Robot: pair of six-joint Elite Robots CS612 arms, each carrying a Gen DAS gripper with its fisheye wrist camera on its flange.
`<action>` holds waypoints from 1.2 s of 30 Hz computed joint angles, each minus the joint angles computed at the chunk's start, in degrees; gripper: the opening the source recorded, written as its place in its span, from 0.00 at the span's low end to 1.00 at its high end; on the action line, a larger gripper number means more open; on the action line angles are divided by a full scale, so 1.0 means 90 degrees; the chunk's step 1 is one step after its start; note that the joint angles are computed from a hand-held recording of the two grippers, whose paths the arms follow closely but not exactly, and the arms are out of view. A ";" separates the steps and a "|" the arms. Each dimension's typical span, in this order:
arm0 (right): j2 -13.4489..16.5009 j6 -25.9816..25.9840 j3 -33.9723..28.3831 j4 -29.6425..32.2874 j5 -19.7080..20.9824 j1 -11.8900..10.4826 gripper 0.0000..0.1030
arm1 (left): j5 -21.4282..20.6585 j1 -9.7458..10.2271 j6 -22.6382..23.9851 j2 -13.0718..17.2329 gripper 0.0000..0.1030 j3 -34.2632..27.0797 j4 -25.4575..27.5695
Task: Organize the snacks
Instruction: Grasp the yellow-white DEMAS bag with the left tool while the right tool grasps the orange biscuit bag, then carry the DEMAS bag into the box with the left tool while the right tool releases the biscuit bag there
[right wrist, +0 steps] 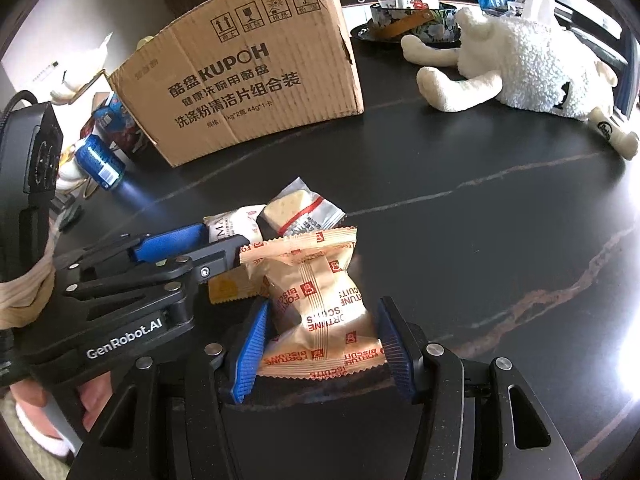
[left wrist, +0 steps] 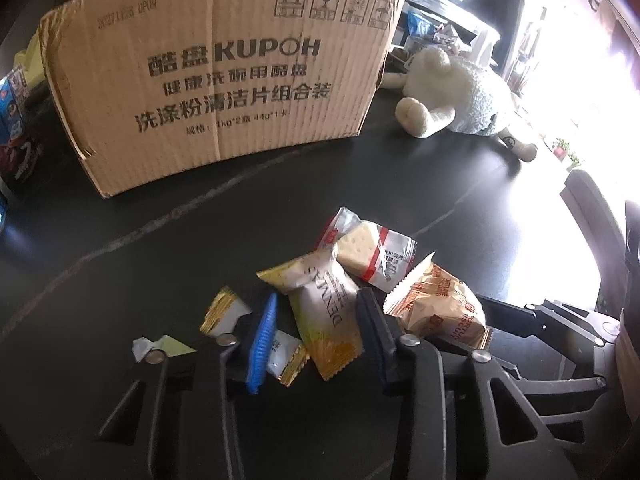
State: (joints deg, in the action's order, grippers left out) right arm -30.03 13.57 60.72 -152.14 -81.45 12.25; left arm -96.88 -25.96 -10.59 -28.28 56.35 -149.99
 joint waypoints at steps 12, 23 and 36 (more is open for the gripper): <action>-0.0037 0.0159 0.0093 -0.0209 -0.0125 0.0034 0.45 | 0.0034 0.0002 -0.0025 -0.0101 0.10 0.0215 -0.0399; -0.0227 0.0216 0.0306 -0.0644 -0.0221 0.0090 0.45 | 0.0117 0.0002 -0.0077 -0.0438 0.08 0.0725 -0.0975; -0.0368 0.0145 0.0202 -0.1121 -0.0363 0.0209 0.45 | 0.0288 0.0062 -0.0090 -0.0823 0.08 0.1091 -0.1724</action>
State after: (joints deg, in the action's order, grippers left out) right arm -33.34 14.88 62.53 -162.23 -84.72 14.12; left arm -94.28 -25.41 -11.41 -35.69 66.16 -165.51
